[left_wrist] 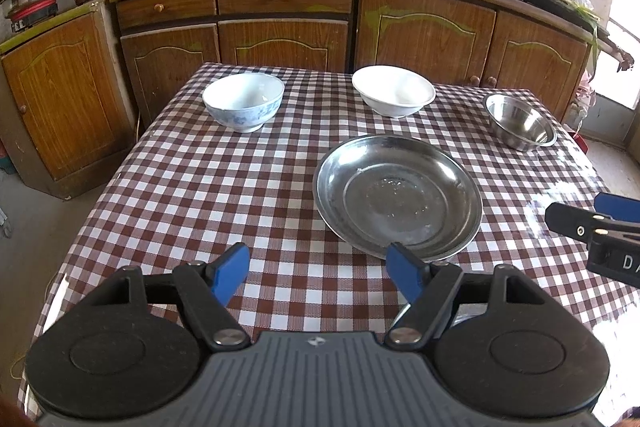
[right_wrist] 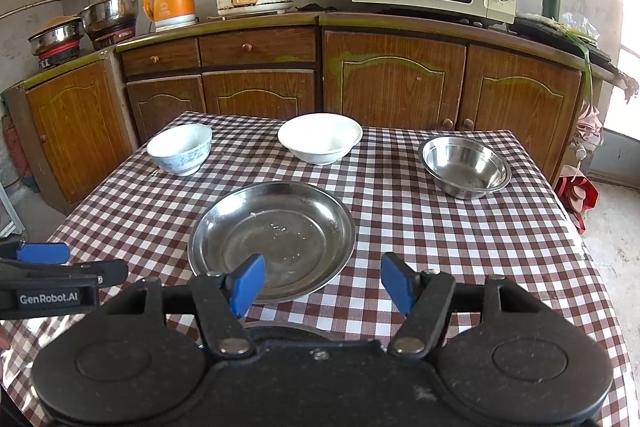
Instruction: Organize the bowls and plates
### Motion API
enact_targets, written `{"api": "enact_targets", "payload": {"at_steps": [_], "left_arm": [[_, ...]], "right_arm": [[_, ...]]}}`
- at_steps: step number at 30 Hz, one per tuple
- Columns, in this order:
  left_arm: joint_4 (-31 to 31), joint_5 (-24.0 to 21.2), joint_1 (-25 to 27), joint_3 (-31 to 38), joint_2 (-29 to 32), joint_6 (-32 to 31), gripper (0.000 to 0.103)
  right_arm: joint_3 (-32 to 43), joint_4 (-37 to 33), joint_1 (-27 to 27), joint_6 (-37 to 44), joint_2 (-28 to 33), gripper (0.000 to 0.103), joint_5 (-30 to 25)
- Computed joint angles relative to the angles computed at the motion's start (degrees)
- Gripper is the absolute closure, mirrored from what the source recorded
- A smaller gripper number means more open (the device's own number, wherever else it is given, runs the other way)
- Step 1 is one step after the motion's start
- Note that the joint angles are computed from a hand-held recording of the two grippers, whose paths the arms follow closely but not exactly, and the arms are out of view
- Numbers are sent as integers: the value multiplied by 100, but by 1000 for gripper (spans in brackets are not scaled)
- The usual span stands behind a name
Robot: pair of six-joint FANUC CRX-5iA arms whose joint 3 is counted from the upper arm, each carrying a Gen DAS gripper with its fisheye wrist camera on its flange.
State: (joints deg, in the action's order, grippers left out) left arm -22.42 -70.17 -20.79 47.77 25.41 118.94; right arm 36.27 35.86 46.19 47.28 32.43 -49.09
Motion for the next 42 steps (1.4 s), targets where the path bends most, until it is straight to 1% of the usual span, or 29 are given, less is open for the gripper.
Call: {"api": "enact_targets", "payload": {"at_steps": [17,36,42], "left_arm": [[-4,-103,63,260,199,-47,25],[37,-178,149,542,444,-174,25],[59,-191,184,614,514,-203,25]], "right_arm": [[236,-75,-105,48,202,25,-38],[766,-274,-166,279,556,25,-235],[1057,-373,-192,400,740,25,-343]]}}
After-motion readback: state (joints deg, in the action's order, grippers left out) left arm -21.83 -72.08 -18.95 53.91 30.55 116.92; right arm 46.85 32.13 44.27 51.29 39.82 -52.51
